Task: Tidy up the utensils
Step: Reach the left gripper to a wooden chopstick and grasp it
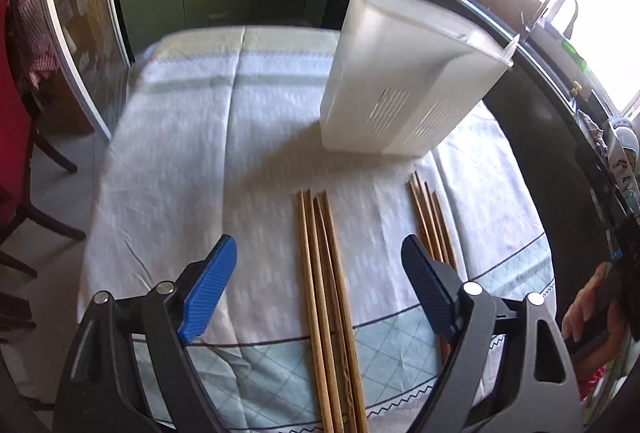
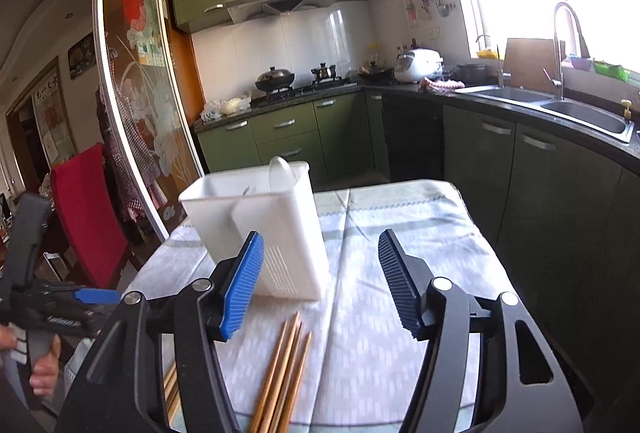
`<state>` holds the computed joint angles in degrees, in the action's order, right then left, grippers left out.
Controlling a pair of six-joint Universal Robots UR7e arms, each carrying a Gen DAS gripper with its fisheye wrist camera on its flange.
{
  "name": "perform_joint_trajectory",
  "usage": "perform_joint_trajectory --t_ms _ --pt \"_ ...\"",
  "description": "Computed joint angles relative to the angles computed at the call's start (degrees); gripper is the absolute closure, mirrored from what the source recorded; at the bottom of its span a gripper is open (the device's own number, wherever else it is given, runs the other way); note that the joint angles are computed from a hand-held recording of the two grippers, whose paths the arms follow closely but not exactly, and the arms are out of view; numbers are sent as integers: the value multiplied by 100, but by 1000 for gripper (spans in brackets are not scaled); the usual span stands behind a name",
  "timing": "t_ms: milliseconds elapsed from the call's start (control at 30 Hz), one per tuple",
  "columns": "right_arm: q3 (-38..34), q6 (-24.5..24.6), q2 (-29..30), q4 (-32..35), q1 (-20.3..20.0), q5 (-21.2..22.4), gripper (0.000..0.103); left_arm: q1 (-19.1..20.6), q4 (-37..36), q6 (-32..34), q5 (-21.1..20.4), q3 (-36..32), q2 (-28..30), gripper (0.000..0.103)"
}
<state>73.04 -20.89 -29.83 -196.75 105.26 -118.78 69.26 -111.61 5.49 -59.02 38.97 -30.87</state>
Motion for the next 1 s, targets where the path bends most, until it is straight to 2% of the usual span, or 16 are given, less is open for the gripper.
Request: perform_joint_trajectory --t_ms 33,100,167,333,433,500,633,800,1000 --pt "251 99 -125 -26 -29 23 43 37 437 -183 13 -321 175 36" --pt "647 257 -324 -61 -86 69 43 69 1109 -396 158 -877 500 55" --pt "930 383 -476 -65 -136 127 43 79 1314 -461 342 -960 597 61" --pt "1330 552 -686 -87 -244 283 43 59 1248 -445 735 -929 674 65" --pt "1364 630 -715 -19 -258 331 43 44 1337 -431 902 -1032 755 71" --pt "1396 659 -732 -9 -255 336 43 45 1496 -430 981 -1176 843 78" --pt "1389 679 -746 34 -228 315 42 29 1386 -336 1086 -1075 844 78" --pt "1319 725 -741 177 -213 314 41 45 1509 -332 956 -1071 840 78" --pt "1168 709 -667 381 -197 263 41 20 1222 -207 1057 -679 686 78"
